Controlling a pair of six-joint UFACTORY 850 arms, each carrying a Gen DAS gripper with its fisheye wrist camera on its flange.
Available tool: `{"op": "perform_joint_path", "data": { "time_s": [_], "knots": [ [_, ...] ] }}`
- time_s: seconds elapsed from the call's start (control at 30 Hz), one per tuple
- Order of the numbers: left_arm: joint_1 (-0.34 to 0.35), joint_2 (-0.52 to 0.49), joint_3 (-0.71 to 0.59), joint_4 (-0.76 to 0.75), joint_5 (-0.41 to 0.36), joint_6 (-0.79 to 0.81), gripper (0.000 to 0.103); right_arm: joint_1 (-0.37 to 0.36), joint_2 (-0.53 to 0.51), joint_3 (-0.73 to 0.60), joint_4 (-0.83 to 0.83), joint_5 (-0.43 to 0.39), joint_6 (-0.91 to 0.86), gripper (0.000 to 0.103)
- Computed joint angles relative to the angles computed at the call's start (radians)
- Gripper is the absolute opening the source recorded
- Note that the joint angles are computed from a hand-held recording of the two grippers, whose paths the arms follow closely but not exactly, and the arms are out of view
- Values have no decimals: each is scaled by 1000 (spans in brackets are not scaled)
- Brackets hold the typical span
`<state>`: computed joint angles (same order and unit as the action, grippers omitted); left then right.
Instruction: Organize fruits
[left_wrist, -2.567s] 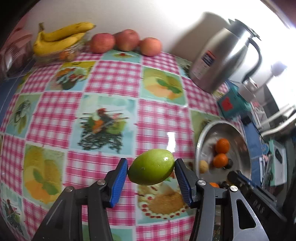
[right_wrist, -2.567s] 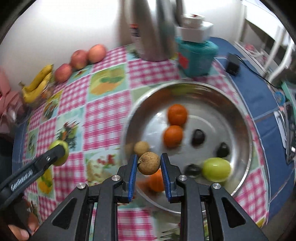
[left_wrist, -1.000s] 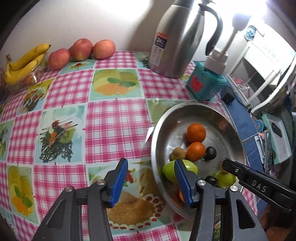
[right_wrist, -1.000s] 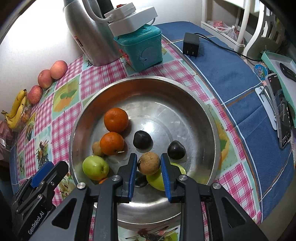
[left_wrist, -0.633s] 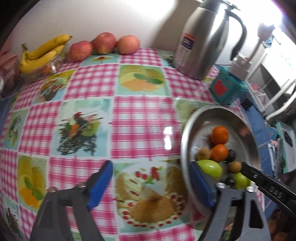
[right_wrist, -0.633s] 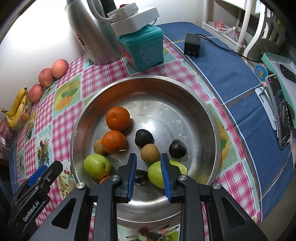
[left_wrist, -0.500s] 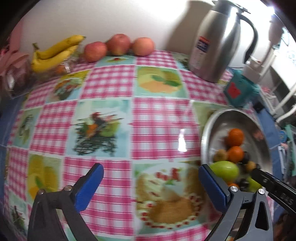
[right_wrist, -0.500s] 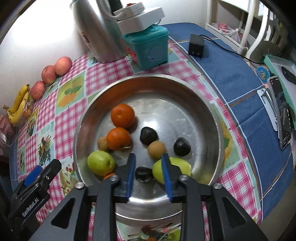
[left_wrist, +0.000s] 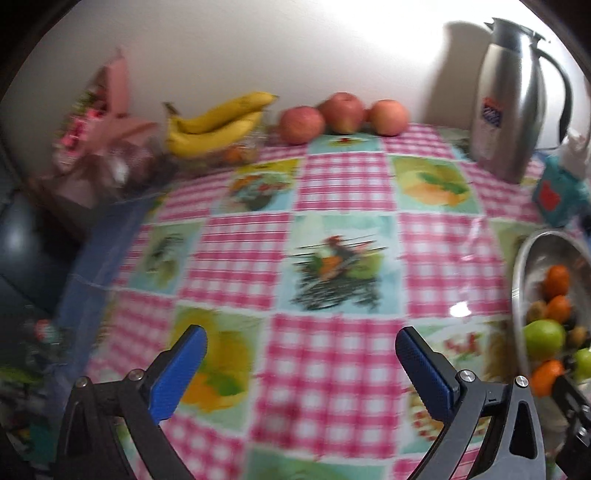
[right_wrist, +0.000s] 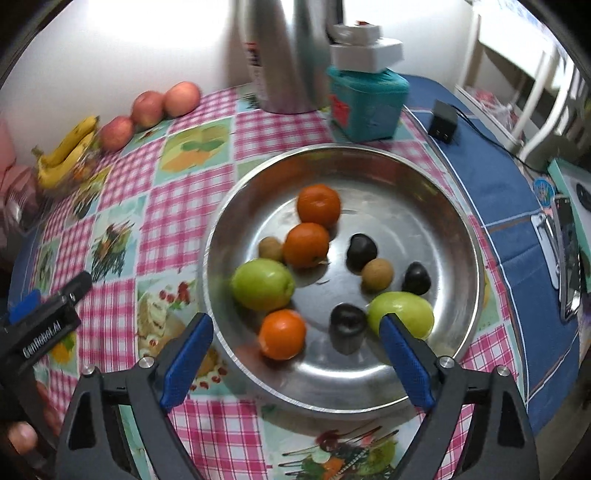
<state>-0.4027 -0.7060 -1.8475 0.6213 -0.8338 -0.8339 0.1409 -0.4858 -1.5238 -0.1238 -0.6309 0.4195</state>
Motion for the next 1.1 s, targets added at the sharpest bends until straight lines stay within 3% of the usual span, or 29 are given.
{"op": "perform_joint_path", "data": {
  "time_s": [0.43,1.1],
  "knots": [
    [15,220,284,-69,85,10,103,46,98,137,7,28,15,94],
    [14,276,333,-76,95,9,103,65,167,186,-92,77,101,94]
  ]
}}
